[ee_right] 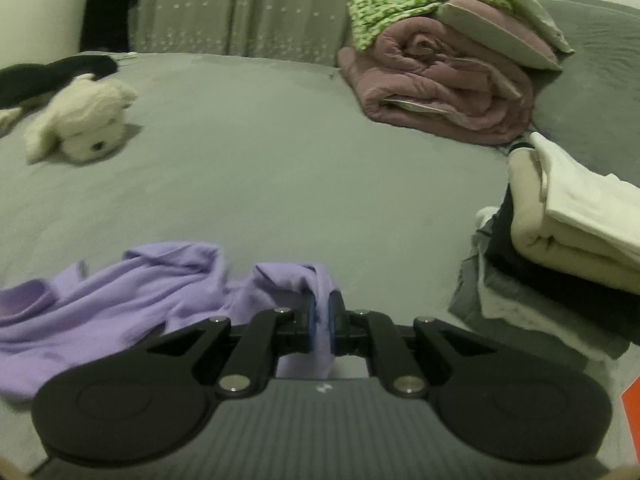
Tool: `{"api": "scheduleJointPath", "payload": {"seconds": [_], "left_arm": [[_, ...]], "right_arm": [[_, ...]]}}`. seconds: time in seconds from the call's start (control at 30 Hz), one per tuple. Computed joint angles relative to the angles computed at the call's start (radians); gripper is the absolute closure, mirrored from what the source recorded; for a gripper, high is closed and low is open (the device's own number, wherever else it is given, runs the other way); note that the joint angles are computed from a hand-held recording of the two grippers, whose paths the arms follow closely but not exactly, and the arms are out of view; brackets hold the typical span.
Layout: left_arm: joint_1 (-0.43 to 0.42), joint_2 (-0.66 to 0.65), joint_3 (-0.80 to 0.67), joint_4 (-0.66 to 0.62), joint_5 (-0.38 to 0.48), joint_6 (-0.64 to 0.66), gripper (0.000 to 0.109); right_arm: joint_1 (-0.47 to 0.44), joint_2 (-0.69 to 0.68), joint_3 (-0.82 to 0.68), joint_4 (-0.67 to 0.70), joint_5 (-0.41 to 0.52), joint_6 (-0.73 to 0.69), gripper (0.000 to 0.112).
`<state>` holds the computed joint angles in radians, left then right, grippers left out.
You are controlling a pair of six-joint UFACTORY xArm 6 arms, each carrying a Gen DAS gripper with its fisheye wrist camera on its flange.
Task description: Fold clothes
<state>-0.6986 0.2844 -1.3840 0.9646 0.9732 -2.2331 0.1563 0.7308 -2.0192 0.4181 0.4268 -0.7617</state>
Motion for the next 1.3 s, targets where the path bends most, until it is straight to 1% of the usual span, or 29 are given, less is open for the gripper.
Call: {"api": "scheduleJointPath", "payload": {"seconds": [0.1, 0.17, 0.27, 0.4, 0.47, 0.53, 0.6, 0.63, 0.77, 0.87, 0.97, 1.07, 1.2, 1.3], "left_arm": [[0.001, 0.01, -0.012, -0.004, 0.006, 0.009, 0.083], [0.003, 0.013, -0.016, -0.005, 0.007, 0.012, 0.083], [0.006, 0.016, -0.019, -0.005, 0.006, 0.014, 0.084], [0.007, 0.017, -0.02, -0.006, 0.005, 0.014, 0.084], [0.008, 0.018, -0.023, -0.007, 0.006, 0.016, 0.084], [0.008, 0.019, -0.023, -0.007, 0.005, 0.02, 0.086], [0.008, 0.019, -0.024, -0.007, 0.004, 0.024, 0.088], [0.008, 0.019, -0.025, -0.007, 0.003, 0.025, 0.089], [0.008, 0.02, -0.026, -0.008, 0.001, 0.033, 0.093], [0.007, 0.019, -0.027, -0.008, -0.001, 0.035, 0.095], [0.005, 0.017, -0.027, -0.007, -0.001, 0.037, 0.096], [0.0, 0.016, -0.029, -0.004, 0.006, 0.038, 0.097], [-0.009, 0.022, -0.042, -0.003, 0.025, 0.047, 0.098], [-0.016, 0.02, -0.046, -0.002, 0.037, 0.045, 0.098]], "right_arm": [[-0.009, 0.089, -0.116, -0.082, 0.015, 0.091, 0.105], [-0.015, 0.158, -0.217, -0.143, 0.056, 0.158, 0.105], [-0.02, 0.218, -0.294, -0.214, 0.104, 0.231, 0.105], [-0.027, 0.218, -0.264, -0.235, 0.125, 0.267, 0.101], [-0.029, 0.199, -0.22, -0.238, 0.109, 0.278, 0.097], [-0.032, 0.159, -0.151, -0.206, 0.077, 0.253, 0.094], [-0.035, 0.122, -0.101, -0.174, 0.073, 0.229, 0.083], [-0.037, 0.103, -0.077, -0.154, 0.075, 0.215, 0.076], [-0.042, -0.022, 0.087, 0.001, 0.056, 0.074, 0.068], [-0.049, -0.128, 0.224, 0.124, 0.054, -0.046, 0.067], [-0.063, -0.232, 0.356, 0.22, 0.076, -0.148, 0.066], [-0.083, -0.285, 0.412, 0.252, 0.147, -0.215, 0.063], [-0.097, -0.357, 0.502, 0.284, 0.206, -0.335, 0.062], [-0.098, -0.395, 0.568, 0.332, 0.207, -0.473, 0.062]]}}
